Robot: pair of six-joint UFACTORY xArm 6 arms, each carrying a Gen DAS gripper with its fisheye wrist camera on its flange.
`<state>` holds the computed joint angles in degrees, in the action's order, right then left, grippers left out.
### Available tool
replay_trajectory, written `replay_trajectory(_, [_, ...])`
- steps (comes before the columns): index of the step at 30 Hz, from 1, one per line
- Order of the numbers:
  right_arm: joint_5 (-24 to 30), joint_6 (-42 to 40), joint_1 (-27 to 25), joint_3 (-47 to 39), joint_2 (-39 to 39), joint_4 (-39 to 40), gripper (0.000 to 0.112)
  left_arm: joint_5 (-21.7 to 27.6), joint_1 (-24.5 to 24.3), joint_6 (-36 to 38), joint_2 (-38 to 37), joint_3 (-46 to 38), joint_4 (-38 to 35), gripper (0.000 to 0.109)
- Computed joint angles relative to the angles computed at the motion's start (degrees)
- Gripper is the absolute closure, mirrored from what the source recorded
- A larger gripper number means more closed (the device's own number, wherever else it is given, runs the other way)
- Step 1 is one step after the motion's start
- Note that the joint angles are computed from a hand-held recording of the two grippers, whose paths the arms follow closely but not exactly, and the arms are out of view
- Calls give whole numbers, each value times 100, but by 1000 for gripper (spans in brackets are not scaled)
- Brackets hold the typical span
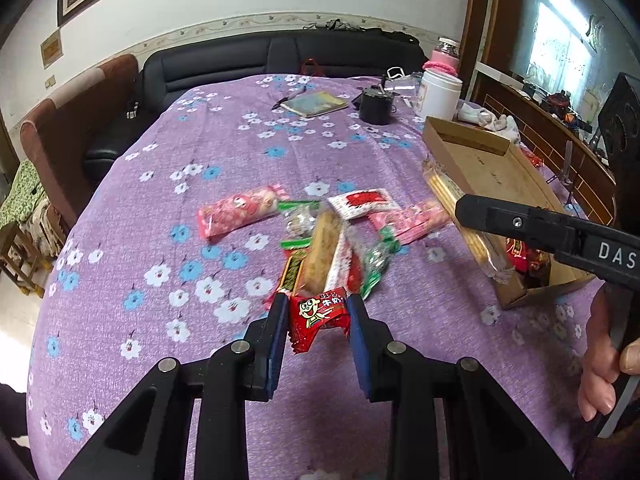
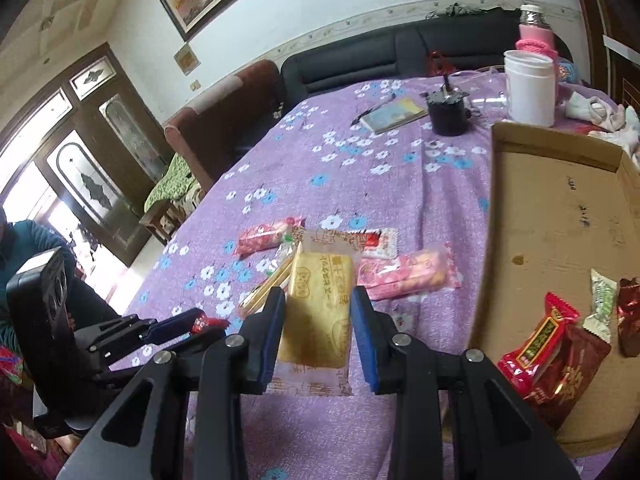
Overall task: Organize snacks
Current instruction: 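Carry the red candy and yellow cake packet over the cardboard tray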
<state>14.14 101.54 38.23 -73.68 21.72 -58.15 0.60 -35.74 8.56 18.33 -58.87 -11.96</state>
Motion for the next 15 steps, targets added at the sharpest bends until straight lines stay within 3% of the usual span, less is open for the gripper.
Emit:
replay_trajectory(2, [-10,289,-33,84,-110,-273,80,29,9,-410,-5,-59,484,78])
replay_trajectory(11, [-87,1997,-325,721,-834,-1747,80,338,-229,-1152,166,-610,1314,78])
replay_trajectory(15, [-20,2650,-491,1069,-1191,-2218,80,587,-476,-869,402,-1090,973,78])
